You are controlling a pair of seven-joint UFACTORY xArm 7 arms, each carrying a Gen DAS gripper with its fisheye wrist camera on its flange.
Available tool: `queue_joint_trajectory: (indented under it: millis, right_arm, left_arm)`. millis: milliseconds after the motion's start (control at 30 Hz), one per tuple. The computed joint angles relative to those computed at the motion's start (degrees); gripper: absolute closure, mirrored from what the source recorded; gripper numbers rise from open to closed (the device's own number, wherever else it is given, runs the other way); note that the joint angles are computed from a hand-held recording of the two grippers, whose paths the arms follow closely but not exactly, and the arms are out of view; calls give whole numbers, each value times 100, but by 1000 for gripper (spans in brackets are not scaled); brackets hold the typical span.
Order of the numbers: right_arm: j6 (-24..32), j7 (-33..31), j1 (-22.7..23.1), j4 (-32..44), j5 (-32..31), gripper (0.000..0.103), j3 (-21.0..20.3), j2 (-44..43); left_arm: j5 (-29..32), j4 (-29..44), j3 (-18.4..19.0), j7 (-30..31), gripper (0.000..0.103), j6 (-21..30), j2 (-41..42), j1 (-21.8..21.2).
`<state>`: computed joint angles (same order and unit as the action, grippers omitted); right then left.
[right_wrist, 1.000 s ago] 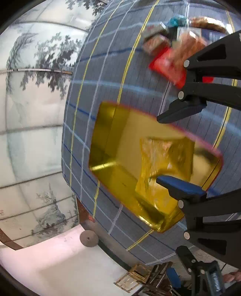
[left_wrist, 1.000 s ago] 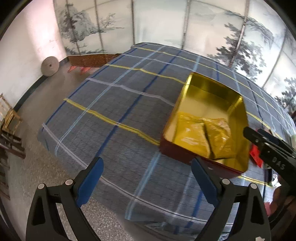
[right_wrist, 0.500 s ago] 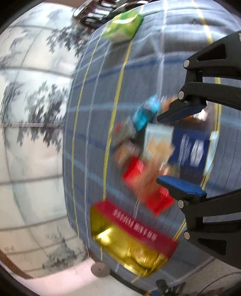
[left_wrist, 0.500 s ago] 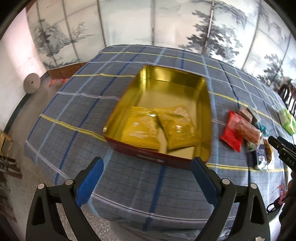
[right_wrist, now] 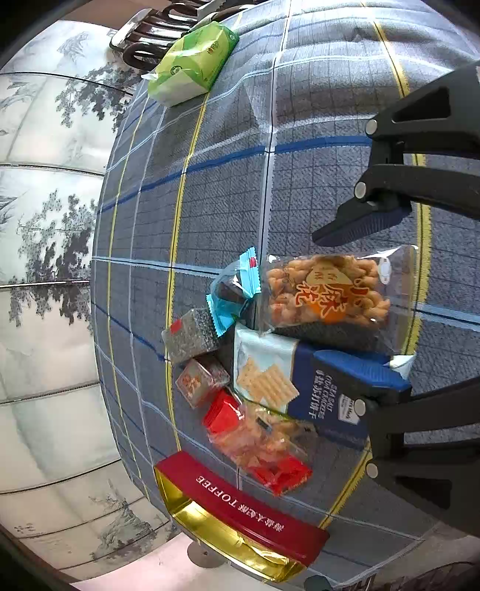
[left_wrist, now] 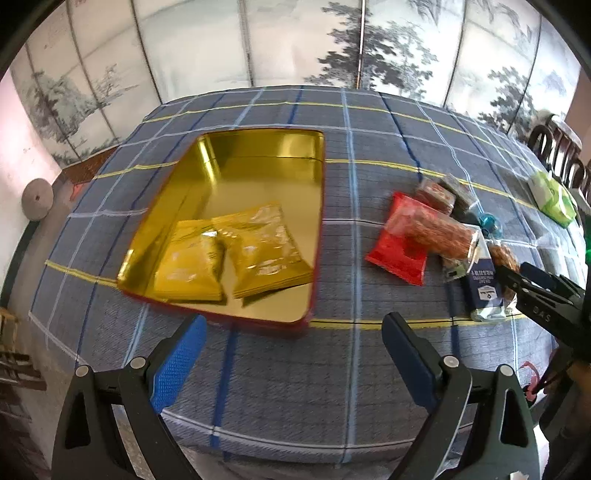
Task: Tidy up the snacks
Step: 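Grasp the peanut snack bag with the orange label with the right tool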
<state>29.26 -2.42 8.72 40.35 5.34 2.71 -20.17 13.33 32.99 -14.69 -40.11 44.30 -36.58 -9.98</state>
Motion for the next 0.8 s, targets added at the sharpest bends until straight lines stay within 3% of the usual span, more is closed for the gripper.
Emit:
queue_joint_trajectory:
  millis: [233, 400, 500, 800]
  right_arm:
    - [-177, -115, -9, 3, 49, 44, -81, 189]
    - [-418, -408, 49, -160, 170, 62, -171, 146]
    - [-504, -588, 64, -220, 308, 63, -257, 107]
    - [-947, -226, -548, -26, -26, 63, -338, 497]
  left_arm:
    - [63, 270, -124, -44, 9, -143, 509, -120]
    - [130, 526, -201, -109, 9, -181, 899, -273]
    - [135, 657, -179, -121, 9, -253, 1107, -371]
    - [-24, 1066, -1, -170, 9, -333, 1610, -503]
